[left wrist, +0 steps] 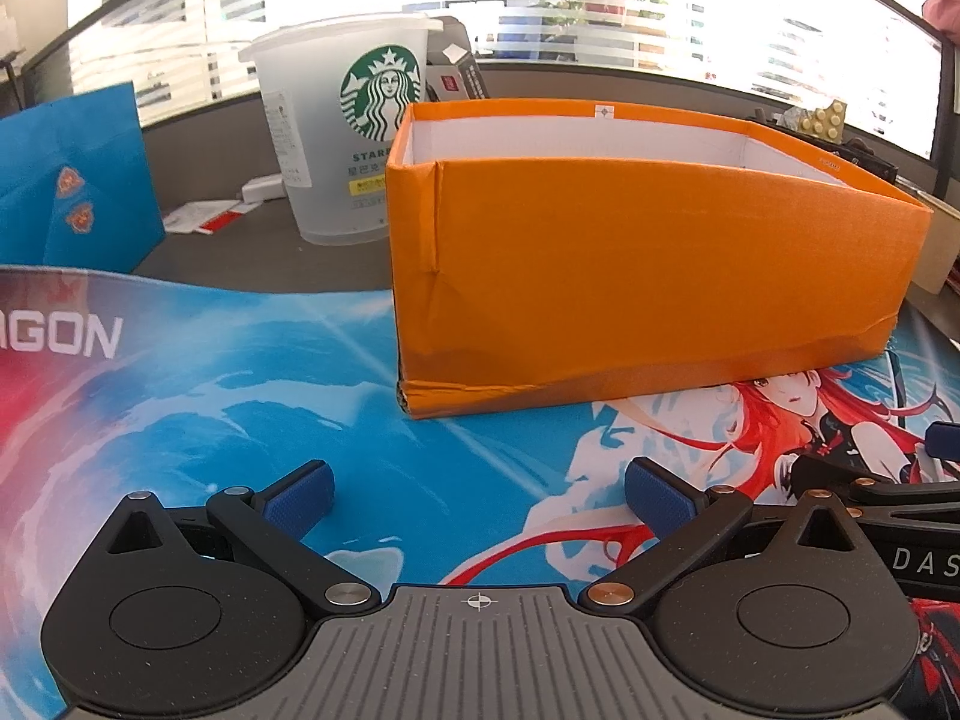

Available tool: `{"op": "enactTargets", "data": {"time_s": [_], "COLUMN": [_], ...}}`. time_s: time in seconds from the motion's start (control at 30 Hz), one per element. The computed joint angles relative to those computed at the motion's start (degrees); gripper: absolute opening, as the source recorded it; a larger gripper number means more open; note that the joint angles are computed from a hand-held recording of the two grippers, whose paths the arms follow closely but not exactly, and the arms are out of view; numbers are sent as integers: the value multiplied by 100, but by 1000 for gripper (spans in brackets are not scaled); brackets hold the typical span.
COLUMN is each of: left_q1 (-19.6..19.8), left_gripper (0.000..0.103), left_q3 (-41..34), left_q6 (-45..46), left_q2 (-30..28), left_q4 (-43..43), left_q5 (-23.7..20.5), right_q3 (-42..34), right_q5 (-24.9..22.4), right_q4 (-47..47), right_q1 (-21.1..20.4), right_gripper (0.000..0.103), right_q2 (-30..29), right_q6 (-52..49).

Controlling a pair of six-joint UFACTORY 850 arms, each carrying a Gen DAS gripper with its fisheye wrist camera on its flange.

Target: Organize rigid objects

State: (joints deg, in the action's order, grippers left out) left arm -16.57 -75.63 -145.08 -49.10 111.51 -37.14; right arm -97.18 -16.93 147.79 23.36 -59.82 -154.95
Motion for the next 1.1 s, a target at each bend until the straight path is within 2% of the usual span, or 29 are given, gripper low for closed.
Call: {"op": "enactTargets", "data": {"time_s": [0.13,0.23,0.3,0.47,0.63,0.77,0.83,0.9,1.03,1.1], "left_q1": [-35,27,-31,-123,-285,-481,-558,-607,-698,-667], "left_gripper": [103,103,103,103,103,103,103,103,103,103], "left_q3": [93,154,162,300,475,657,687,730,750,855], "left_q6": [-2,-230,-109,-112,-87,-232,-223,-188,-66,-228], "left_q2": [50,128,138,368,688,963,1041,1124,1175,1275], "left_q4": [134,108,-57,-310,-304,-64,-111,-73,-346,-247], "left_q5": [-258,-83,-210,-345,-381,-534,-720,-806,-1115,-935], "right_q3": [5,134,240,564,1133,1535,1638,1605,1891,1937], "right_q5": [51,10,-60,-306,-801,-1173,-1230,-1064,-1432,-1450], "right_q4": [-320,338,648,740,1636,1413,720,109,294,341], "right_q1": [-23,43,87,77,43,-164,-316,-369,-393,-373], "right_gripper": [103,103,103,103,103,103,103,103,103,103], "right_q2": [35,114,181,453,992,1463,1653,1687,1819,1834], "right_q6": [433,-378,-725,-624,-1552,-1187,-382,109,-109,-194]}}
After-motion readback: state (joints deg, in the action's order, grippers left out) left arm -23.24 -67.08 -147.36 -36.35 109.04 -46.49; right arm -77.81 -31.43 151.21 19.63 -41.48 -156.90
